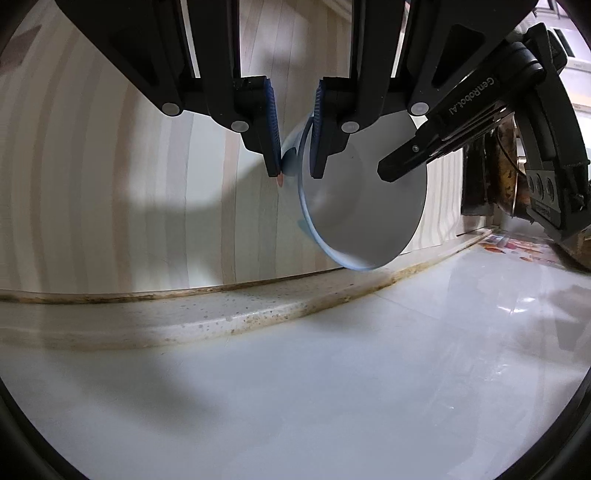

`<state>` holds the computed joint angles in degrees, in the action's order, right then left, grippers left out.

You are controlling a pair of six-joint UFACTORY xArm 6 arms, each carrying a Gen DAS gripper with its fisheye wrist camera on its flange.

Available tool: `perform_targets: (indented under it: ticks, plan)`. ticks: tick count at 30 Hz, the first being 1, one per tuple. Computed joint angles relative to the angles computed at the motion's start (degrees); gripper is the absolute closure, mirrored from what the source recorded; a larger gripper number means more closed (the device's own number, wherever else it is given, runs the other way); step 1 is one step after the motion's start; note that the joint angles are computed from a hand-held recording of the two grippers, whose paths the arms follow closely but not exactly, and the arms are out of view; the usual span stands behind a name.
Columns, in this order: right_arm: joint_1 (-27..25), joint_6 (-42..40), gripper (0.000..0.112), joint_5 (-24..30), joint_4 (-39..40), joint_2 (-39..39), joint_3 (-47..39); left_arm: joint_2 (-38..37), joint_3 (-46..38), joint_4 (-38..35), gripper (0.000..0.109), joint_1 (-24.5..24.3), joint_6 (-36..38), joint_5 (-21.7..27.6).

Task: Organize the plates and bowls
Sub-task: 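Move both grippers to the dotted bowl and grasp its rim, then carry the dotted bowl onto the nested bowls and open both grippers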

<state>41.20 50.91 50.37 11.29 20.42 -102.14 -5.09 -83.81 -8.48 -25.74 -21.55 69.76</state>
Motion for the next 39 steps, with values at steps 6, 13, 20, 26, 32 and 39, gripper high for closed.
perform_targets:
  ticks: [6,13,20,26,32,39]
  plan:
    - [3.23,5.27,0.095,0.2,-4.13,-8.1,5.87,-6.29,0.99,-1.01,0.096,-1.36,0.33,3.43]
    - [8.8,14.34,0.095,2.16,-9.91,-21.51,16.74,-14.51,3.29,-1.49,0.096,-5.35,-0.25,7.64]
    - [17.3,28.14,0.095,6.58,-17.22,-31.92,24.4,-20.81,7.68,-1.48,0.096,-13.87,-4.28,9.2]
    - [24.79,39.93,0.095,9.95,-21.43,-41.16,33.23,-23.66,11.89,-1.63,0.096,-21.1,-6.68,9.92]
    - [28.83,46.21,0.095,9.65,-21.93,-45.23,39.45,-23.64,13.59,-0.66,0.096,-25.44,-7.86,10.64]
    - [31.11,48.55,0.095,8.44,-21.52,-47.53,44.13,-23.51,14.85,1.44,0.096,-29.36,-9.94,11.65]
